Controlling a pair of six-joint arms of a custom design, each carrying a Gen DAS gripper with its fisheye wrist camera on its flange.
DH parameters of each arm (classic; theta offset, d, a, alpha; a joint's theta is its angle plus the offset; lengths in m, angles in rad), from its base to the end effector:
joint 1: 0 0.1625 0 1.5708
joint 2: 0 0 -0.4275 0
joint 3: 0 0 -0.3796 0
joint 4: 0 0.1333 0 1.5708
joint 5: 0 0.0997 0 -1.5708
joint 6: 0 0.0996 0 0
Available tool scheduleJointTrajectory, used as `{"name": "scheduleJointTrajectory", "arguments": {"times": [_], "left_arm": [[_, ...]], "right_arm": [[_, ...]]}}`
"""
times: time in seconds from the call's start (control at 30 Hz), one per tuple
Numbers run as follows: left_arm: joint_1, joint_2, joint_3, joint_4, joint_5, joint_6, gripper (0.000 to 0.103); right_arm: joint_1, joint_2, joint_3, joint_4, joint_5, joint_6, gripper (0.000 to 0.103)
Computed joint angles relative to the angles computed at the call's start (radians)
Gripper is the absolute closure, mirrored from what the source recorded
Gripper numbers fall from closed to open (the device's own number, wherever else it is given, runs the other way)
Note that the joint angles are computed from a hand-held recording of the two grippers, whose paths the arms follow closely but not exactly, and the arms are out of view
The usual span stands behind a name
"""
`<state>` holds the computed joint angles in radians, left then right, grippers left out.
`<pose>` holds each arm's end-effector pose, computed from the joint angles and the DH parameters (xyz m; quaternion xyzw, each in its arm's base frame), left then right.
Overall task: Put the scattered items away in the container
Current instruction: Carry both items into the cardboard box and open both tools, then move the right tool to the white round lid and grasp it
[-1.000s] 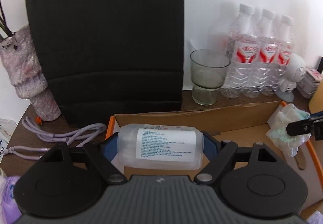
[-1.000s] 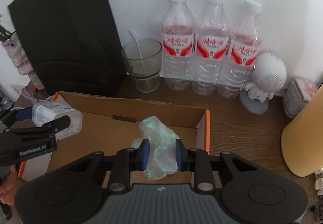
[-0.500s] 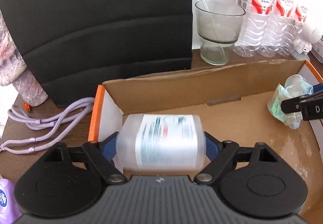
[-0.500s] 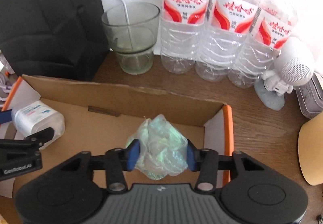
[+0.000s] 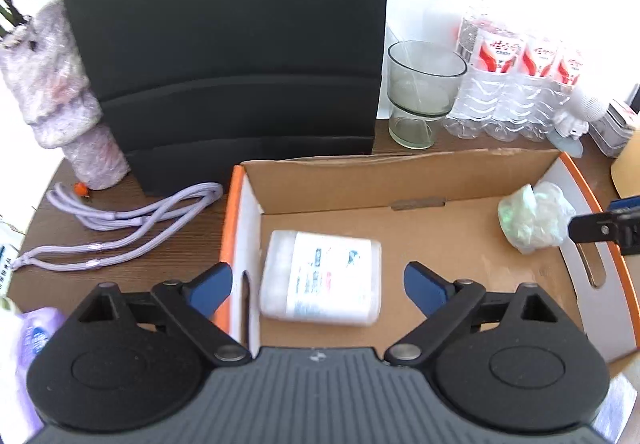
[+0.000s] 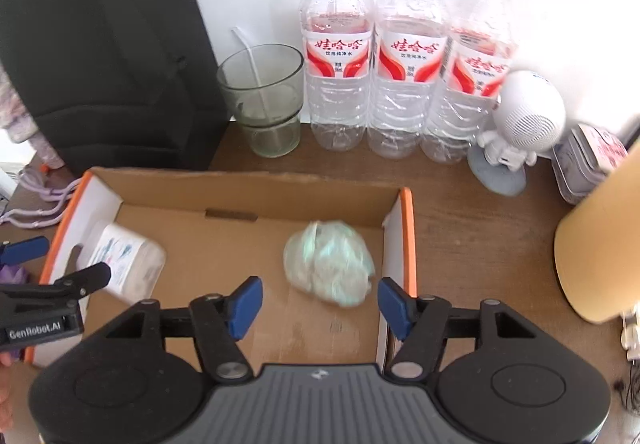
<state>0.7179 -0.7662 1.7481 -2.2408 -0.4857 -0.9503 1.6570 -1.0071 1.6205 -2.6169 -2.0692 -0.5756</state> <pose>-0.3059 -0.5611 0.0684 0.0389 0.8489 -0.3175 0.4207 0.1427 -0.6562 0.2677 0.2574 -0.9124 0.1435 0.2841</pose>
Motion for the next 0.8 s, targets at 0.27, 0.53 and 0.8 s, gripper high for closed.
{"name": "scheduleJointTrajectory", "arguments": {"times": [0.27,0.53,0.8], "left_arm": [[-0.079,-0.039,0.126,0.038,0.04,-0.165,0.004],[-0.202,-0.046,0.229,0.155,0.066,-0.415,0.004],[-0.407,-0.017,0.351,0.318,0.242,-0.778,0.002]], "right_arm": [[-0.049,-0.12,0.171,-0.088,0.096,0.003,0.031],[-0.094,-0.256,0.44,-0.419,0.289,-0.129,0.031],[-0.293,-0.447,0.807,-0.823,0.698,-0.408,0.028]]}}
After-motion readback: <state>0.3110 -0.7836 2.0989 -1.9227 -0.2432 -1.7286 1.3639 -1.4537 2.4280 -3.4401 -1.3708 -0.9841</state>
